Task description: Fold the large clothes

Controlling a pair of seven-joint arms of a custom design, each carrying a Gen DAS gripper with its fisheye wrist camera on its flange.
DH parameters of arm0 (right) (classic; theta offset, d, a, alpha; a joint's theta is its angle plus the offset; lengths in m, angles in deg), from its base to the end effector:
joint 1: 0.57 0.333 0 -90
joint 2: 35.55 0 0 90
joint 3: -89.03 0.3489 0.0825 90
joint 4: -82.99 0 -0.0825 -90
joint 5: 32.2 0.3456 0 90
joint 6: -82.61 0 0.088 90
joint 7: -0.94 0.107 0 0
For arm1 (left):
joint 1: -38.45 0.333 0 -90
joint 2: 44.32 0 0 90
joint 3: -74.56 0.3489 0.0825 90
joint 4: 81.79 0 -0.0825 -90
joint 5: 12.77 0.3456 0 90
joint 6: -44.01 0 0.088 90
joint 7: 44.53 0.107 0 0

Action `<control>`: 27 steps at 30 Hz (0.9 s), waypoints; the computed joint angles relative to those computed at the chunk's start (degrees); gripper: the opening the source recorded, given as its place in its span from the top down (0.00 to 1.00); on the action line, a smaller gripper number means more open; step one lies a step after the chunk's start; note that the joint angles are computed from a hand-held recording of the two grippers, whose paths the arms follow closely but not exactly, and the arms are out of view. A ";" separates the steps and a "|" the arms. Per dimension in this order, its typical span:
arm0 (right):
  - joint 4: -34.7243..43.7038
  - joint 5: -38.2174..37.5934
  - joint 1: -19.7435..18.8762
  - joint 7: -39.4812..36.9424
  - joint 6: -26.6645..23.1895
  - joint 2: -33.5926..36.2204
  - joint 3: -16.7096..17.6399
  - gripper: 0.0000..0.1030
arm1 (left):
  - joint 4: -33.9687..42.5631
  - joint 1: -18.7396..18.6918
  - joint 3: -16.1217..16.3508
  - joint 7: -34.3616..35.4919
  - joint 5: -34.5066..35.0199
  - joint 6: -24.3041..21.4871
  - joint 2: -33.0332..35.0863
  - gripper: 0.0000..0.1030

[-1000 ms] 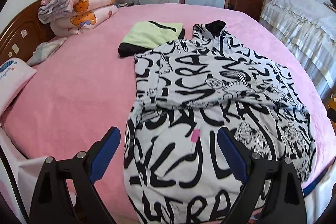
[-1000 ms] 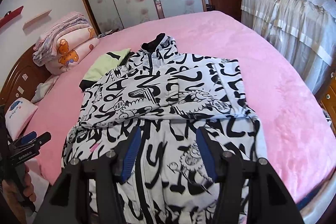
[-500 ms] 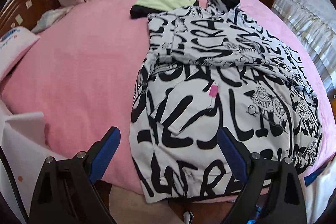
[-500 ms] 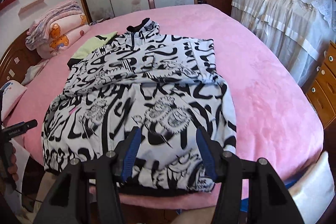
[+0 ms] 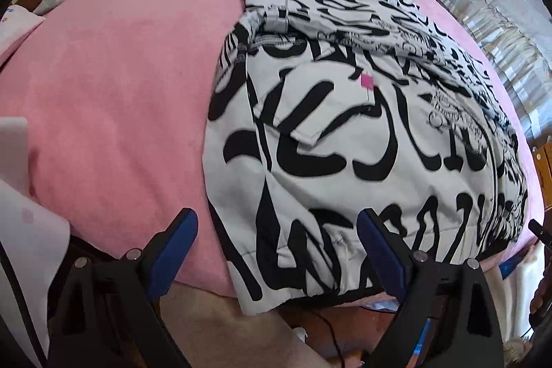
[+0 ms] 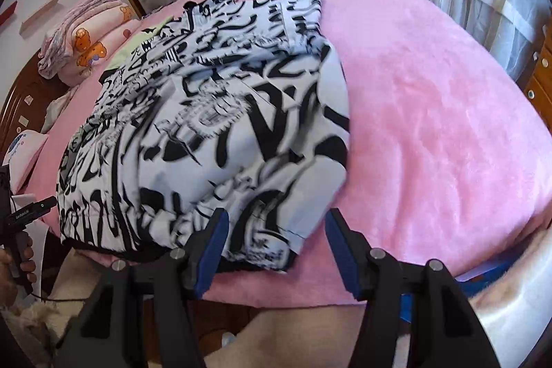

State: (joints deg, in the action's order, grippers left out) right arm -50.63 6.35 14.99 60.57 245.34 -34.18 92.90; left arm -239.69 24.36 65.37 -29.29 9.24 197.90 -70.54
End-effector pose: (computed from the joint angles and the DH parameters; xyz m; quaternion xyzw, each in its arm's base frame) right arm 0.4949 0.1398 0.4320 -0.7633 0.5804 -0.0652 0.2761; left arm 0.3197 -0.1529 0.4438 -0.8567 0.4593 -0.1900 0.1375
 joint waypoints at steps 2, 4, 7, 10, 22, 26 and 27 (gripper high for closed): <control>-0.27 0.00 -0.47 -0.16 -0.99 0.49 -0.41 0.43 | -0.85 -0.33 0.33 0.14 -0.34 1.94 1.00 0.10; 0.06 3.19 -0.97 -2.58 -2.81 1.14 -0.43 0.43 | -1.21 -0.64 0.52 0.35 -0.92 2.88 2.28 0.10; 1.01 5.81 -1.26 -4.71 -5.04 2.41 -0.23 0.43 | -2.04 -0.71 0.92 0.43 -1.92 5.14 3.91 0.10; 1.88 6.32 -0.80 -5.73 -4.96 3.75 0.27 0.43 | -3.45 -0.63 1.57 -0.10 -3.24 7.80 3.97 0.10; 5.76 16.45 -2.38 -12.24 -10.50 7.87 1.05 0.72 | -4.29 -1.18 3.55 0.74 -6.20 13.62 7.04 0.27; 4.91 12.44 -0.85 -10.02 -8.18 7.12 0.79 0.80 | -1.26 -2.20 2.97 2.57 -7.84 8.64 7.93 0.54; 4.86 11.95 -0.76 -9.62 -8.12 6.95 0.76 0.82 | -0.78 -2.55 3.15 3.33 -8.52 8.22 8.01 0.59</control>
